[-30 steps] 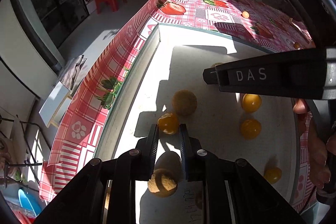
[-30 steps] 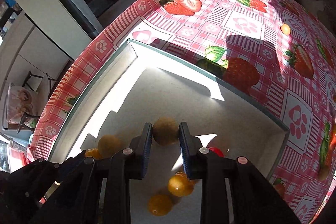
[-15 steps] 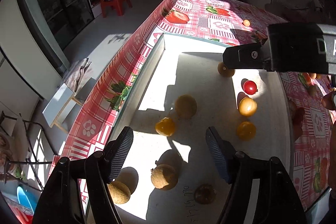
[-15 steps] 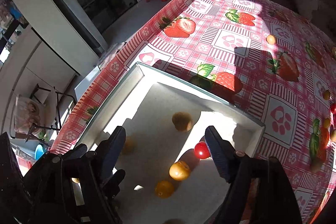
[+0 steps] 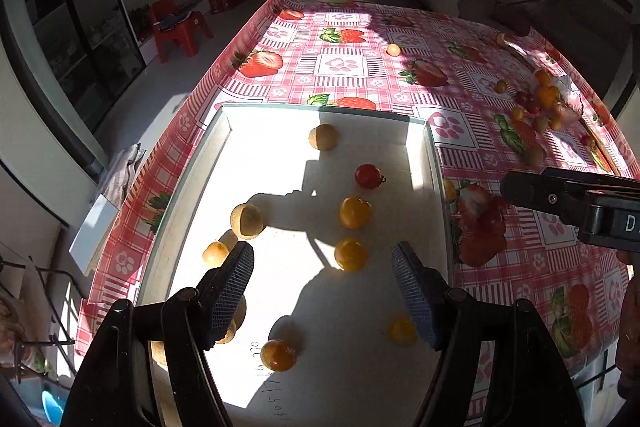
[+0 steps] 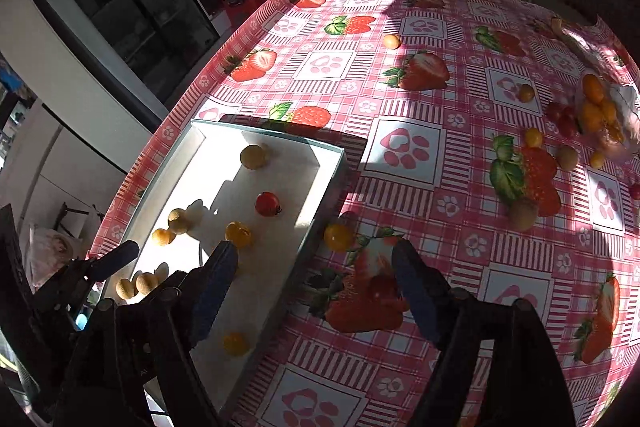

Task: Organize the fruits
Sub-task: 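Move both open grippers back over the fruits on the tablecloth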

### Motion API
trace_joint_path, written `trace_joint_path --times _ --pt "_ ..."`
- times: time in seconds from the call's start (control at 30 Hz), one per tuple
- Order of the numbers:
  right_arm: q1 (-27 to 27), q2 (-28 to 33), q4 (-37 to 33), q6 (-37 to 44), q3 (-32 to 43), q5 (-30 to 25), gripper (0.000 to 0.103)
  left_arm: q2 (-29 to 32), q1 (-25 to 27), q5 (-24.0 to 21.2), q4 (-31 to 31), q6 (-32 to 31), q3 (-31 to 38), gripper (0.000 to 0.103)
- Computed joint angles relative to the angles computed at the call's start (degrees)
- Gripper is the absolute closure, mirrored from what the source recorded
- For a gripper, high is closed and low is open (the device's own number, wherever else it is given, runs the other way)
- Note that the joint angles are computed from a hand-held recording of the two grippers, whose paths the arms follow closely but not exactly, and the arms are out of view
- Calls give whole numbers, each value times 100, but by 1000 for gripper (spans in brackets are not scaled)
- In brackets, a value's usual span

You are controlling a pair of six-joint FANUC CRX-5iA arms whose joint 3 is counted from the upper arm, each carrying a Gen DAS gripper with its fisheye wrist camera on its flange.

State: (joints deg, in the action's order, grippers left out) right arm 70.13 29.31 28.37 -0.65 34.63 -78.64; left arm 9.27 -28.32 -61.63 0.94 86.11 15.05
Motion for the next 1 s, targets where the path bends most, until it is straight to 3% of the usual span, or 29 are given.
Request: trace_joint_path --times 0.37,0.7,1.0 --pt "435 -1484 152 -1692 -2189 -498 21 455 -622 -226 201 -216 599 30" --pt "503 -1935 235 -2058 -2823 -674 21 1018 -1122 -481 22 -74 1178 30" --pt "201 -2274 358 -2251 -3324 -609 21 1871 -1371 -625 159 -18 2269 30"
